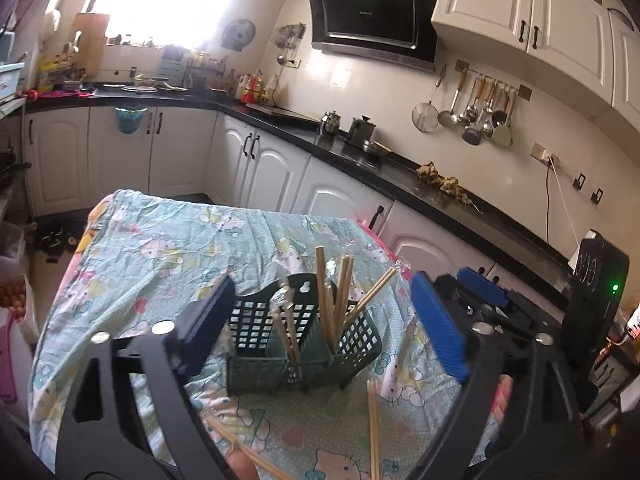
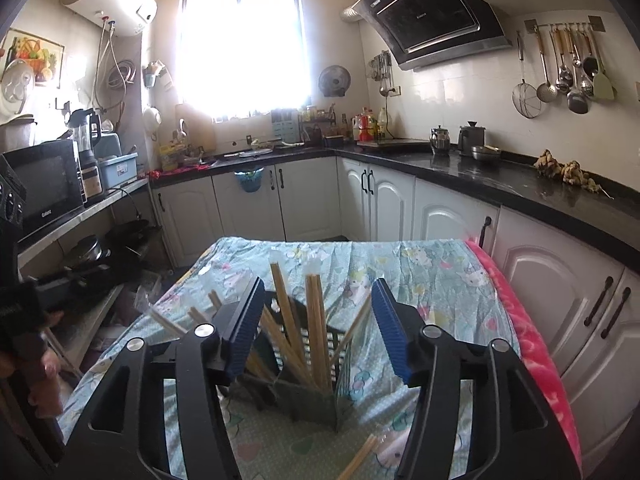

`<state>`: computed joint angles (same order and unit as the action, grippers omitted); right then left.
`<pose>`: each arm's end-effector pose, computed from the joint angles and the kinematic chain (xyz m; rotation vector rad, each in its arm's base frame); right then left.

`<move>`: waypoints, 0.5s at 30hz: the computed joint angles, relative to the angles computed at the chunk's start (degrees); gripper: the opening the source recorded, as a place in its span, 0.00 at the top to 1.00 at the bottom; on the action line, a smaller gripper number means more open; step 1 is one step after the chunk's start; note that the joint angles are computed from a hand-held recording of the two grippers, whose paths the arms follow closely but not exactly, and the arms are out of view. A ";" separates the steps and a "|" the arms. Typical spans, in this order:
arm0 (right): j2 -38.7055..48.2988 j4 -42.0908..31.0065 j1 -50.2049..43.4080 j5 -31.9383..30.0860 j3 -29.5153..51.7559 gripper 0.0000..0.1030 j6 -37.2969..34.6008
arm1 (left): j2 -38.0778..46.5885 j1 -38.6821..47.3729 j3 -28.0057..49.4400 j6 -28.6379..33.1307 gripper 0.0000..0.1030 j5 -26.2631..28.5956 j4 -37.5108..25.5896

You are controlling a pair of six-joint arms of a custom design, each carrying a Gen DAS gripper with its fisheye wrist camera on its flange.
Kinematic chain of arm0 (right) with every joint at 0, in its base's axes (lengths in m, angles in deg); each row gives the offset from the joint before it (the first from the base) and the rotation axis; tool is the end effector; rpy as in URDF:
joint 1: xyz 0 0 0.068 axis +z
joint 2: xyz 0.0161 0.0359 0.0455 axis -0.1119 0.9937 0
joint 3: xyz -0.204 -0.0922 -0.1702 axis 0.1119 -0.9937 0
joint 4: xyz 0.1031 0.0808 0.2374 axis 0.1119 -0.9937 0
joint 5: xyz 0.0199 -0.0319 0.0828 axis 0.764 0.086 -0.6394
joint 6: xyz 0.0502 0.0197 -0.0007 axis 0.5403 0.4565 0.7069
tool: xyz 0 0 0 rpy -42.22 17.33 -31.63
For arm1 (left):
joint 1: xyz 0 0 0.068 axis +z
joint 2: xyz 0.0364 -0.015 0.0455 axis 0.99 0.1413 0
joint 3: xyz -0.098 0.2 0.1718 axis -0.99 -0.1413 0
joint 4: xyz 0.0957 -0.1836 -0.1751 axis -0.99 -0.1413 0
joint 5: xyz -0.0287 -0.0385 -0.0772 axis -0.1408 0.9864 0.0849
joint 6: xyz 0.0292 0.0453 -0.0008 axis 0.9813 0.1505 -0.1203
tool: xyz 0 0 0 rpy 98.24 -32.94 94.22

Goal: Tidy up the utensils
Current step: 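Lower the chopsticks into the caddy and open both tools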

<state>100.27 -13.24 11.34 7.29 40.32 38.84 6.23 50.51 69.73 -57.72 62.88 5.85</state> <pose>0.2367 0.0859 0.3336 -0.5012 1.9198 0.4636 0.1506 -0.0773 0.3576 -0.1894 1.9933 -0.3294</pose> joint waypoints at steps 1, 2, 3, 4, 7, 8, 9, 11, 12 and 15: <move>-0.77 -0.55 -0.28 -0.28 -0.44 0.43 0.16 | -1.03 -0.41 -0.43 -0.36 0.10 -0.62 -0.43; -1.33 -0.88 -0.52 -0.54 -0.77 0.42 0.26 | -2.19 -1.07 -0.95 -0.87 0.10 -1.68 -1.03; -1.89 -1.24 -0.72 -0.82 -1.10 0.41 0.34 | -2.77 -1.42 -1.07 -1.31 0.10 -2.27 -1.75; -2.61 -1.79 -0.82 -0.98 -1.50 0.40 0.32 | -3.59 -1.86 -1.36 -1.93 0.10 -2.94 -2.53; -4.17 -3.16 -0.47 -0.71 -2.28 0.37 0.12 | -5.82 -3.05 -2.04 -3.83 0.10 -3.85 -3.96; -4.69 -3.64 -0.31 -0.70 -2.48 0.36 0.08 | -6.74 -3.80 -2.22 -4.45 0.10 -4.41 -4.65; -5.35 -4.04 -0.11 -0.79 -2.85 0.35 0.04 | -7.35 -4.65 -2.30 -4.82 0.10 -5.24 -5.23; -6.65 -4.90 0.88 -0.38 -3.40 0.33 -0.03 | -8.60 -6.81 -2.58 -5.56 0.10 -7.62 -6.37; -7.25 -5.19 1.42 -0.04 -3.73 0.32 -0.26 | -9.20 -8.02 -2.78 -6.17 0.10 -8.94 -7.17; -8.32 -6.19 3.13 1.20 -4.15 0.30 -1.33 | -10.46 -10.03 -3.20 -8.14 0.10 -11.02 -9.67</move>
<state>91.95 -19.42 14.47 8.49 36.17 37.51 -4.23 40.48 66.53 -65.86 51.87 -3.81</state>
